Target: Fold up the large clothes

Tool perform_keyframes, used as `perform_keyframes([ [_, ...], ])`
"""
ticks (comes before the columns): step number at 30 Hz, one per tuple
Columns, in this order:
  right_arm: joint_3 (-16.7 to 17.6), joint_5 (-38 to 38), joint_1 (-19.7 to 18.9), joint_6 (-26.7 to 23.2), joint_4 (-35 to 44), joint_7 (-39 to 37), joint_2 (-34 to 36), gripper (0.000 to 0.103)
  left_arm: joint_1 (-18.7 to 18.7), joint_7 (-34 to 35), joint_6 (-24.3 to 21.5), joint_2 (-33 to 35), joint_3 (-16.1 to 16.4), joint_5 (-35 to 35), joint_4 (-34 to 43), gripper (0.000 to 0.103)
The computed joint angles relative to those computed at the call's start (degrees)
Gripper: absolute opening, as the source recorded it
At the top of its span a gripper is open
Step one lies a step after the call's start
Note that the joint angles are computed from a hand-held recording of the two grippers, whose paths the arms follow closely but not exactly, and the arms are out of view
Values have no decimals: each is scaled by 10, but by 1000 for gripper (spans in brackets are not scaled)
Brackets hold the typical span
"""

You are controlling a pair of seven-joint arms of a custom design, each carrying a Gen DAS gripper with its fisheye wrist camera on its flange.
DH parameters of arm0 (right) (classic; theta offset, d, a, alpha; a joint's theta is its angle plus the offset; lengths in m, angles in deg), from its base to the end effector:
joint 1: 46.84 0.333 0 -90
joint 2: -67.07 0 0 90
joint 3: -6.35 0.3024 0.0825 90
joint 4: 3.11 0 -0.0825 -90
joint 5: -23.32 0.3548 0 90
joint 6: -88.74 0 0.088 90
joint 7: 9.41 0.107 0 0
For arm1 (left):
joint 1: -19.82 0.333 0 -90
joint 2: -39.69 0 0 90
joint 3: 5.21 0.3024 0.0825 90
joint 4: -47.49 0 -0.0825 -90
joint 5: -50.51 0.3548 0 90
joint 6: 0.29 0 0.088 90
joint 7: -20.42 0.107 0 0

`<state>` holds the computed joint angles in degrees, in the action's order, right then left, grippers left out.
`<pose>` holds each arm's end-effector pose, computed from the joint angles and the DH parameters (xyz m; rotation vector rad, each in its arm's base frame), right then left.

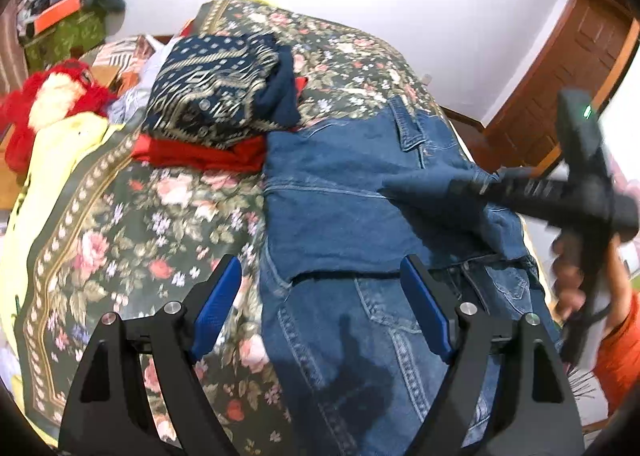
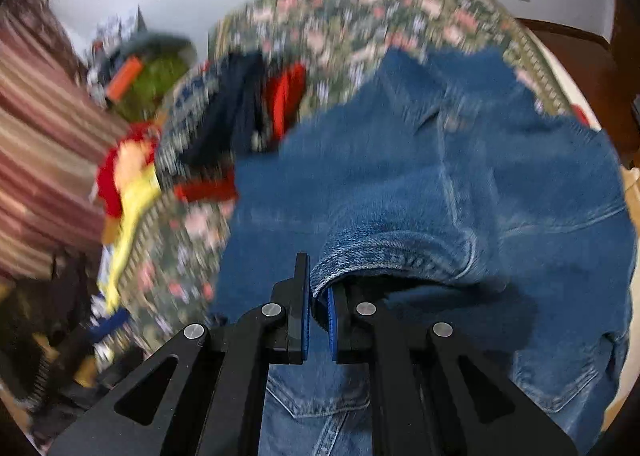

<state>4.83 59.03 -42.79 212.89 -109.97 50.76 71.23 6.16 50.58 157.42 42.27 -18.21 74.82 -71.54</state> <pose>0.5761 0.0487 0.5010 -2.0304 1.5495 0.1278 0.5057 -0.2709 0.4788 -2.1439 1.6809 -0.8665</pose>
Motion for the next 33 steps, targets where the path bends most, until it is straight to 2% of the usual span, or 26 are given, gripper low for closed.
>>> perform_keyframes([
  [3,4,-33,9,9,-36,-6,-19,8,1,1,7,-10,-1,-18,-21,81],
  [6,4,-59,12,-17,-45,0,-26,11,-1,4,-4,-7,-3,-27,-23,81],
  [9,-2,-57,6,-74,-28,-3,-18,27,-5,6,-17,3,-6,-28,-14,81],
  [10,-5,-48,1,-101,-20,-9,-15,37,-6,7,-20,4,-6,-28,-12,81],
  [12,-10,-31,-8,-133,-13,-27,-16,40,-10,13,-32,14,-9,-26,5,81],
  [13,-11,-29,-10,-132,-17,-35,-23,41,-11,16,-36,18,-10,-26,11,81],
  [19,-29,1,-33,-78,-45,-96,-68,41,-28,46,-81,68,-18,-9,92,81],
  [24,-47,22,-61,-19,-44,-114,-77,42,-50,88,-131,138,-22,5,199,81],
  [31,-63,-5,-97,60,-25,-97,-45,44,-95,165,-215,256,-16,28,372,81],
  [33,-66,-15,-106,66,-16,-83,-31,44,-110,195,-236,291,-12,32,421,75],
])
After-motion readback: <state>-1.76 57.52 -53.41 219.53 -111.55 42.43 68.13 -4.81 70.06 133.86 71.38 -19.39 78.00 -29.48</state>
